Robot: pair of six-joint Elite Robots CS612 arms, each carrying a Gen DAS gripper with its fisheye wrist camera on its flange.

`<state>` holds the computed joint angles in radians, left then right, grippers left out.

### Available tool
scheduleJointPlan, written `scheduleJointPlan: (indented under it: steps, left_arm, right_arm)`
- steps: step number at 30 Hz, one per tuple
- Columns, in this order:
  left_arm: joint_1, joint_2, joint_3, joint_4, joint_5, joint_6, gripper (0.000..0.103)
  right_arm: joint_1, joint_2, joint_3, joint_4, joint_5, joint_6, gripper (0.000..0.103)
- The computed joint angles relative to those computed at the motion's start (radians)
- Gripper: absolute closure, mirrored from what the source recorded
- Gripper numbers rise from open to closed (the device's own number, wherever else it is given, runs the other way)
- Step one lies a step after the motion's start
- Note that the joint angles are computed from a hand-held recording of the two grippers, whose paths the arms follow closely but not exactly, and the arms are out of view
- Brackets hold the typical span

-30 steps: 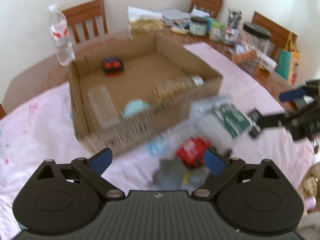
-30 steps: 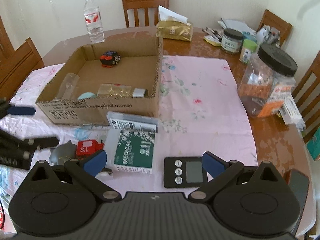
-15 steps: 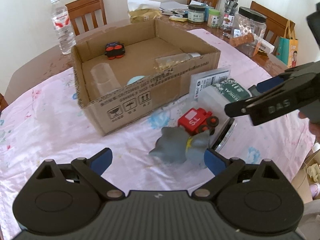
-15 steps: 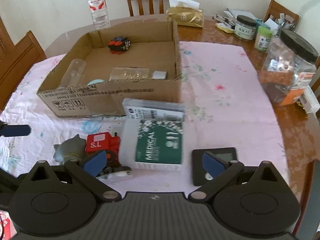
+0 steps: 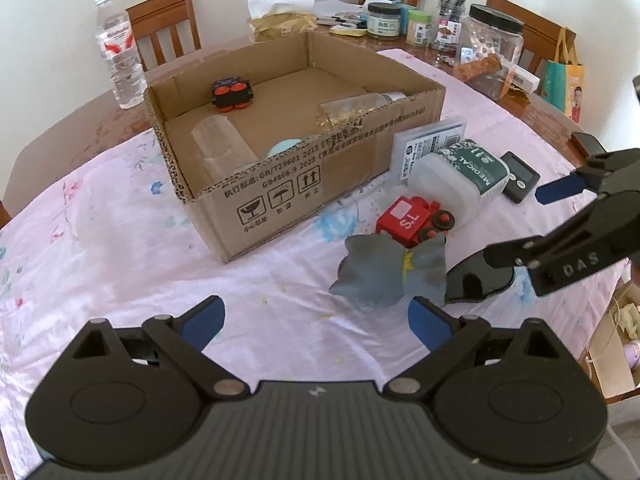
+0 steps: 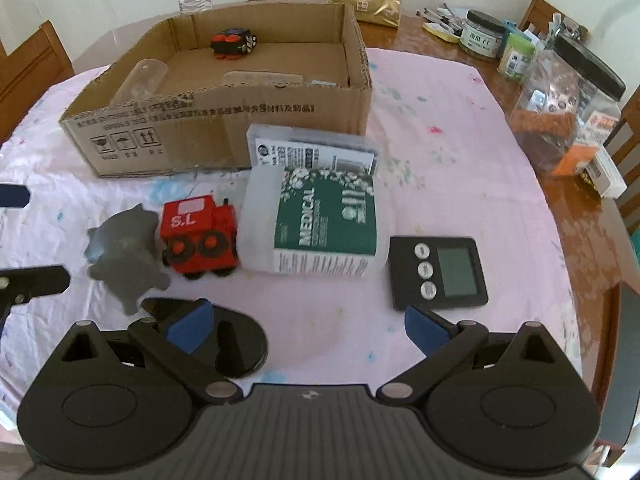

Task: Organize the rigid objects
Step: 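Release the blue capsule into the box with the left gripper while the right moves toward the red train, then grasp the grey elephant toy with the left gripper while the right grasps the black oval case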

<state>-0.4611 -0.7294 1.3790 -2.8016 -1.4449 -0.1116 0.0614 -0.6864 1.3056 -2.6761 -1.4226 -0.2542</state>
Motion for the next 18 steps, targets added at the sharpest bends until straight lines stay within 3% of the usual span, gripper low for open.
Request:
scheduleJointPlan:
  steps: [5, 11, 15, 18]
  left_arm:
    - [0.008, 0.000, 0.004, -0.004, -0.015, 0.034, 0.005]
    - [0.016, -0.006, 0.016, -0.003, -0.031, 0.051, 0.005]
    - [0.019, -0.007, 0.021, -0.005, -0.049, 0.067, 0.005]
    - [0.025, -0.004, 0.016, -0.005, -0.100, 0.078, 0.005]
  right_arm:
    - [0.000, -0.015, 0.028, 0.045, 0.074, -0.052, 0.000]
    - [0.026, -0.002, 0.052, -0.036, -0.021, -0.053, 0.000]
    - [0.016, 0.006, 0.053, -0.079, -0.021, -0.021, 0.000]
    - [0.008, 0.011, 0.052, -0.096, -0.005, -0.040, 0.000]
